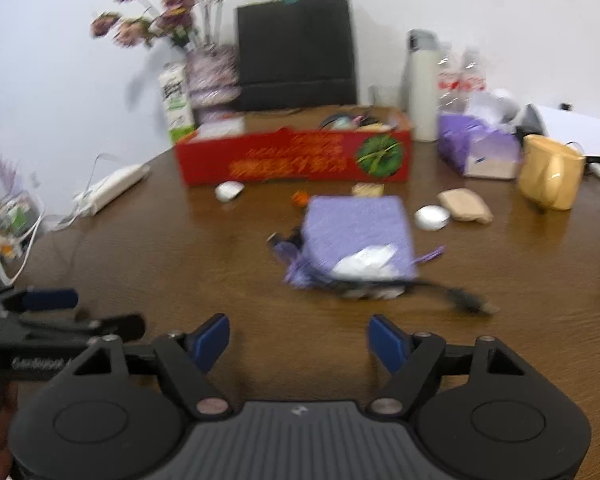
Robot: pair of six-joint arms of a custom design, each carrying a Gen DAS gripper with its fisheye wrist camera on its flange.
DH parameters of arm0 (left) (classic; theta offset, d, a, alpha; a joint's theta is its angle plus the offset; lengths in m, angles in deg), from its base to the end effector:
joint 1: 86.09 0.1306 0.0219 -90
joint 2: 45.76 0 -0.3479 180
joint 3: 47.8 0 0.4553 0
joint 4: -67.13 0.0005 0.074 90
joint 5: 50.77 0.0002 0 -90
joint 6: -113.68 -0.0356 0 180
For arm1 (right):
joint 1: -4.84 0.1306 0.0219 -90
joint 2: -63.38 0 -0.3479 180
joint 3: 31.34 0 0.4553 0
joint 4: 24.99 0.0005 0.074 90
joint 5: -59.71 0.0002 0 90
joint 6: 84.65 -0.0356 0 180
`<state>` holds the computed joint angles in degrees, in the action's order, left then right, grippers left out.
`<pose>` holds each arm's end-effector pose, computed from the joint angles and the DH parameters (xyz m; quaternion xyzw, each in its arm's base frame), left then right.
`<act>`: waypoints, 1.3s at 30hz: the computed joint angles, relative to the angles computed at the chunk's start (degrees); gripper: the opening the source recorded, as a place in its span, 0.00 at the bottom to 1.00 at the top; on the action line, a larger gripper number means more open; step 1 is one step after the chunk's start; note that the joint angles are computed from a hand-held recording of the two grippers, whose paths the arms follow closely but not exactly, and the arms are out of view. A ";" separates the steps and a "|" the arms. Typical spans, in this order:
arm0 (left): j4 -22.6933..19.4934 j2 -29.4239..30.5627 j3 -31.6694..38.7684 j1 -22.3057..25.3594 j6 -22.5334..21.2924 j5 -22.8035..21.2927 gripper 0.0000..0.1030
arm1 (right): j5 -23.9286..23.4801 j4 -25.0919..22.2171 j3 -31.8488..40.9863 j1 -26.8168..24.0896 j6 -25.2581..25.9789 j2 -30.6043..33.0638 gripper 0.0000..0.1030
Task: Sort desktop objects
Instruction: 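Withdraw both open tools from the box back over the table, then grasp the black USB cable with the left tool while the right tool grasps the white tissue on the pouch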
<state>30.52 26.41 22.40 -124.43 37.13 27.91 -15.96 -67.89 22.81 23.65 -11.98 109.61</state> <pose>0.3612 -0.2774 0.3781 0.1514 0.8848 -0.1086 0.4272 0.3068 0.0947 0.3822 0.0462 0.8807 0.0370 0.4700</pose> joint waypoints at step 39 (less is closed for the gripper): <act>9.22 -0.49 7.59 -0.85 8.62 12.74 0.11 | -11.89 5.53 -2.91 -11.89 -1.73 -6.61 0.12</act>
